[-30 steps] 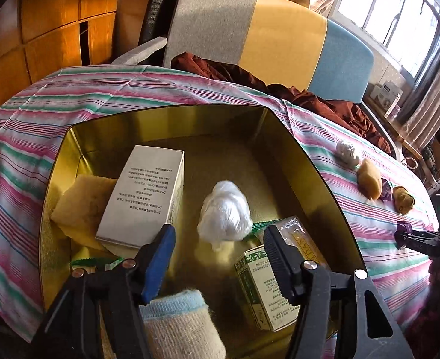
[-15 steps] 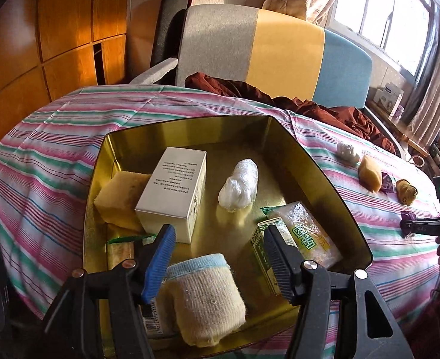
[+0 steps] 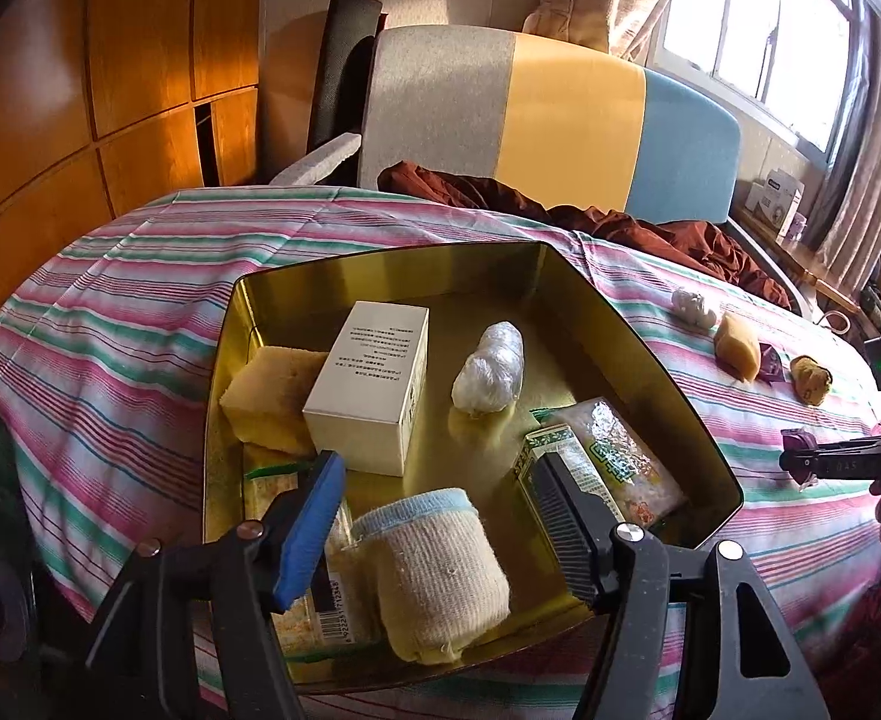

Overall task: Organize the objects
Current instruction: 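Lower the purple packet into the gold tin and open the right gripper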

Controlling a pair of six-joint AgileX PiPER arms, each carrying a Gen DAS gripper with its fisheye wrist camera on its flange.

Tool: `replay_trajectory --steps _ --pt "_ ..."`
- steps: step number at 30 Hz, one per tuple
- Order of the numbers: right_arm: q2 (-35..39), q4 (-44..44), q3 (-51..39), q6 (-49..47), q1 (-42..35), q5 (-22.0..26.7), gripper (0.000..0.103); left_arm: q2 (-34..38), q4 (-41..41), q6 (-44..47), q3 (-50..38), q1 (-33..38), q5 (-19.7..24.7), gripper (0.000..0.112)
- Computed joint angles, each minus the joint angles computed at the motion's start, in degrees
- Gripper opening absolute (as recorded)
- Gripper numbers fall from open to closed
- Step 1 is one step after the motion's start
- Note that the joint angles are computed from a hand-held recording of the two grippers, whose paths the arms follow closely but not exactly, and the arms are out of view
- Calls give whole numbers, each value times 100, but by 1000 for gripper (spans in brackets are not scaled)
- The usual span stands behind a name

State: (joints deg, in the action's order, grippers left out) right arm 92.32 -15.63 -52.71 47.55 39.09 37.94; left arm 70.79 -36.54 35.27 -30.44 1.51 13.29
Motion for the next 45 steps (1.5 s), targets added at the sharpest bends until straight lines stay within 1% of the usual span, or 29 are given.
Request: replay_trajectory --steps 2,5,6,9,13,17,23,25,26,28,29,31,33,36,38,41,45 --pt "-33 -150 -249 230 282 86 35 -67 -242 265 40 111 59 68" --pt "47 -250 -721 307 615 106 35 -157 -517 577 95 244 114 68" --pt "137 -211 -891 129 594 31 35 -173 -645 713 106 296 143 68" --pt "333 -203 -1483 -78 900 122 36 -241 -978 1045 140 440 226 68" --pt "848 -112 -2344 -376 1293 287 35 -329 -1414 1556 163 749 407 68" --pt "1525 15 -3238 -731 1547 593 35 -332 -1668 1890 165 1060 577 68" --pt "2579 228 -4341 -1127 1584 1101 36 -308 -1901 2209 186 1345 716 68" --pt "2845 442 -4663 -1324 1543 1218 38 -300 -1900 2207 187 1370 711 68" --pt "2928 667 -4744 -1478 1492 1179 38 -278 -1927 2249 183 1397 728 68" --pt "2954 1258 -4729 -1878 1383 975 39 -249 -1904 2218 177 1399 711 69" --pt "2933 1360 -4686 -1947 1379 881 40 -246 -1907 2218 177 1406 714 69" --pt "2859 1374 -4551 -1947 1396 714 48 -251 -1871 2193 181 1413 709 69" --pt "2762 1234 -4428 -1816 1423 647 49 -254 -1824 2138 178 1393 687 69" --pt "2518 1022 -4092 -1605 1446 477 54 -241 -1741 2015 181 1303 614 69" --pt "2365 895 -3898 -1487 1457 394 54 -245 -1651 1910 183 1219 569 69" --pt "2167 561 -3692 -1192 1519 408 54 -296 -1530 1774 202 1108 521 69" --pt "1869 32 -3306 -679 1591 333 54 -344 -1135 1362 188 952 432 69"
